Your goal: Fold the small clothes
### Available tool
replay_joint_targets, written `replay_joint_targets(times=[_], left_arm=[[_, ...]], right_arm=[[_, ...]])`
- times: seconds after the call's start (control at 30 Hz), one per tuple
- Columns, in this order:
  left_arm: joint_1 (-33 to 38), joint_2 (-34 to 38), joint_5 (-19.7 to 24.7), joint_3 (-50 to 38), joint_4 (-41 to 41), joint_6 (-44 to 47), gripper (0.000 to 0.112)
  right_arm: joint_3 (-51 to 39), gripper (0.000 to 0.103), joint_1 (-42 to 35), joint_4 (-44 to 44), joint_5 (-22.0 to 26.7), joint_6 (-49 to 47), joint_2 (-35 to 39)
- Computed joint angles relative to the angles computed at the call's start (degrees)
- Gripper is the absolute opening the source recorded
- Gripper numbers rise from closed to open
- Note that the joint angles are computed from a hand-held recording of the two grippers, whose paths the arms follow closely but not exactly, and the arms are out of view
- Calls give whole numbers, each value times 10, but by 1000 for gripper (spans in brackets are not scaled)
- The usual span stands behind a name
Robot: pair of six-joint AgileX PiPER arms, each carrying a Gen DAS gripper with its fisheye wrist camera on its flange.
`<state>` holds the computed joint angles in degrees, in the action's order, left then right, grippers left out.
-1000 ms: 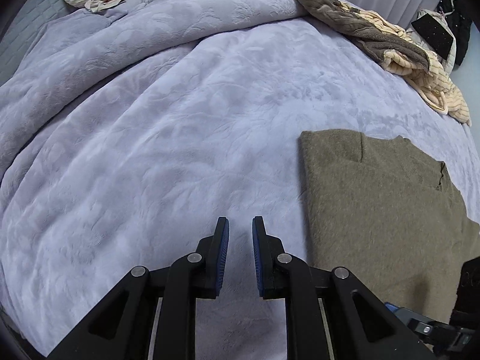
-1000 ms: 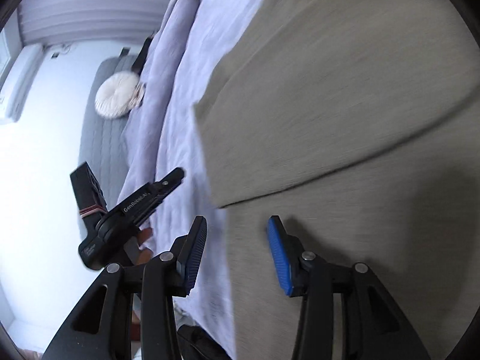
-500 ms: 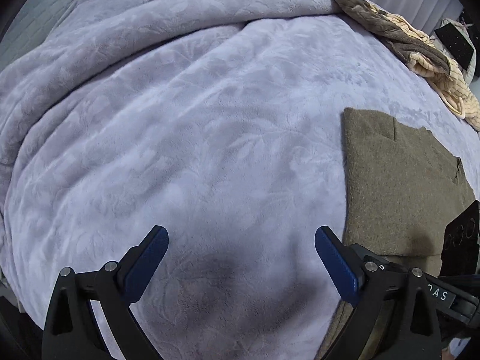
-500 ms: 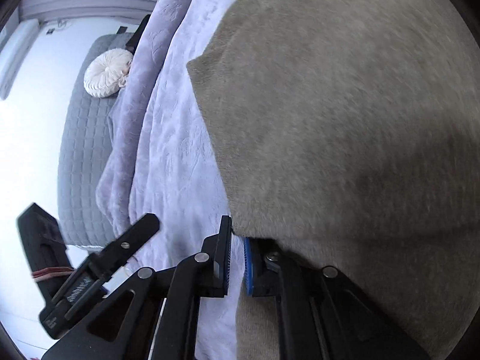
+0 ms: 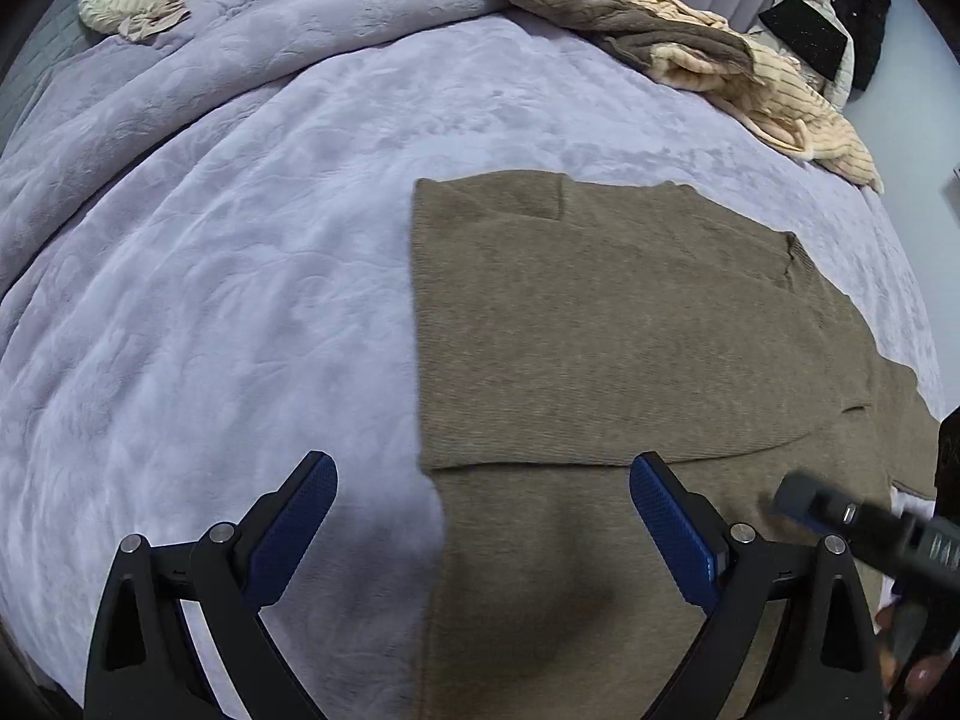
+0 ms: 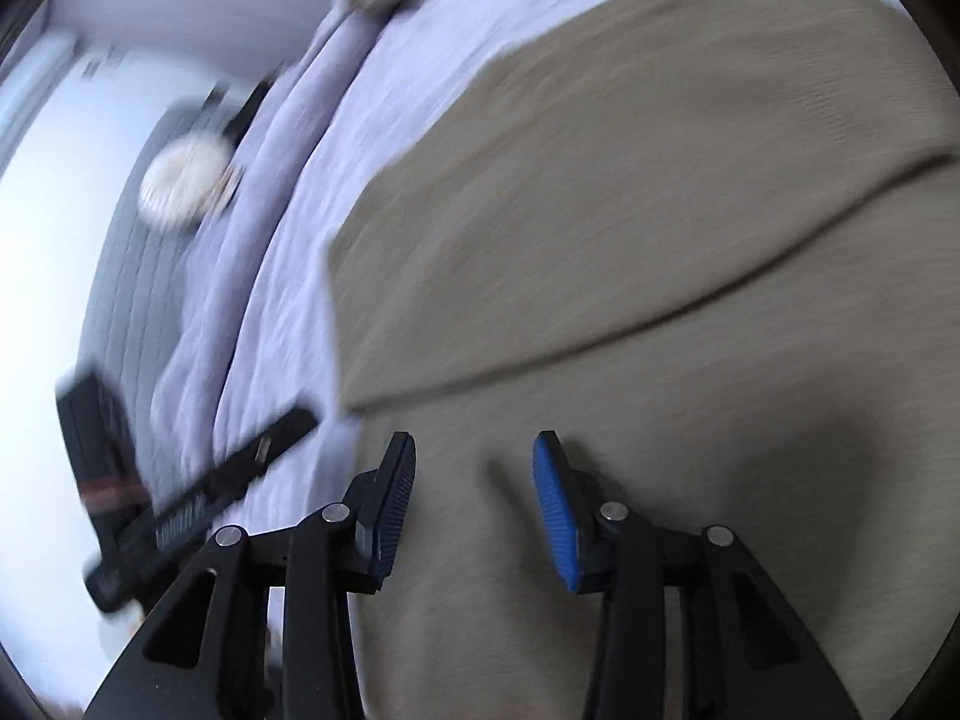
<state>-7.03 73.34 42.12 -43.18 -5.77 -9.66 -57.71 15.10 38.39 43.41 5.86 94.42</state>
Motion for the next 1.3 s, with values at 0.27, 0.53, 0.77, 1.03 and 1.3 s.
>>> replay_joint_targets(times=[0.27,0.53,0.77,1.03,1.3], left_arm=[[-144,36,-14,-29,81,-156,98],[-224,75,-2,-58,121,-227,98],[-281,106,4,-75,130,-277,98],[-348,165,37,-136,132,-304,98],[-390,232,78,-210,124,-314,98]], right_arm=[[31,35,-259,-20,-34,15,-5],[67,7,-270,-10,-40,-33,-28],[74,8,-283,18,-7,-87,-24],[88,19,-383,13,98,-158,-65],[105,39,-466,16,168,-204,-110]])
